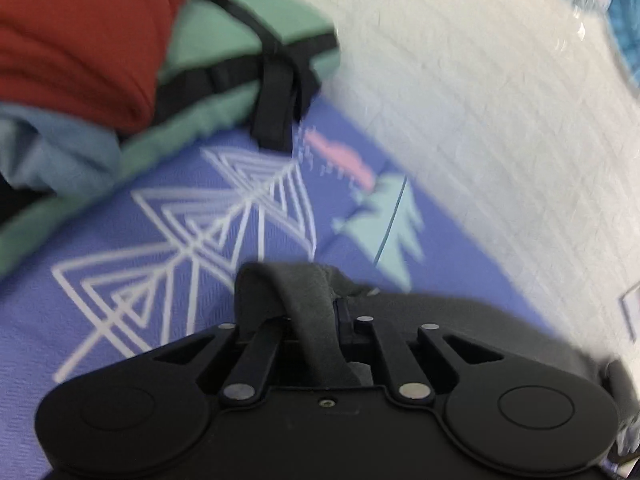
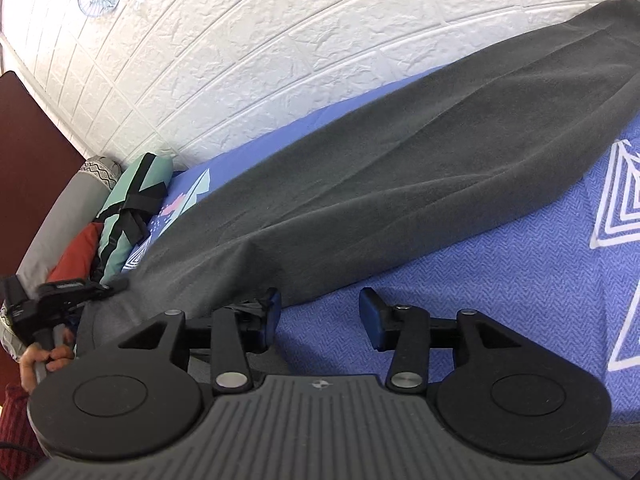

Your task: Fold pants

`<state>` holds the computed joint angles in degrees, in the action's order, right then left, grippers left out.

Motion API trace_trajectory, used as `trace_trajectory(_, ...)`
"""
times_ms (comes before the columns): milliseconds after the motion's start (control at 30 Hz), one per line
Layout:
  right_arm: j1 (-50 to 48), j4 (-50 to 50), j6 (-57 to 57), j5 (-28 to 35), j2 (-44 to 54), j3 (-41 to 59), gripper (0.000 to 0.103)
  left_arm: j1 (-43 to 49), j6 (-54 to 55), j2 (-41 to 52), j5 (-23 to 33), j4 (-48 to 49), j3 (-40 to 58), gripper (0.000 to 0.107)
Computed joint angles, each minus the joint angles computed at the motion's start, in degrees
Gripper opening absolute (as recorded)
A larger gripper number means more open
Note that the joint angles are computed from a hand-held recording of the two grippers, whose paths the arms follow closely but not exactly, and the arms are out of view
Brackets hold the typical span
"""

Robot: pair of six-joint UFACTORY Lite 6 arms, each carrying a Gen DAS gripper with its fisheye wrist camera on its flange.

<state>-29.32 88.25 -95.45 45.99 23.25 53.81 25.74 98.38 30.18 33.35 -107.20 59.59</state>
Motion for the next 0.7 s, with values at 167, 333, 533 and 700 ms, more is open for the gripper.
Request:
trace_trajectory(167,-2.51,-2.33,-0.44,1.74,-4.21,-2.98,0.087,3.93,4.95,-13.25,-1.18,-3.91,-10.46,0.090)
trace_trajectory(333,-7.26,-7.78,-3.36,5.92,-11.01,-8.23,0.087,16.96,-7.03,-31.13,6.94,19.32,-22.72,0.103)
trace_trajectory(533,-16.06,-15.10,-5.19,10.99,-18.73,-14.79,0.087,34.71,-10.07,-44.53,19.86,39.21,-36.12,0.103)
trace_trajectory(700,-24.87,-24.80,-3.54,15.57,-22.90,-18.61,0.087,43.91,-10.60,-44.66,24.09,47.77,-39.65,0.103)
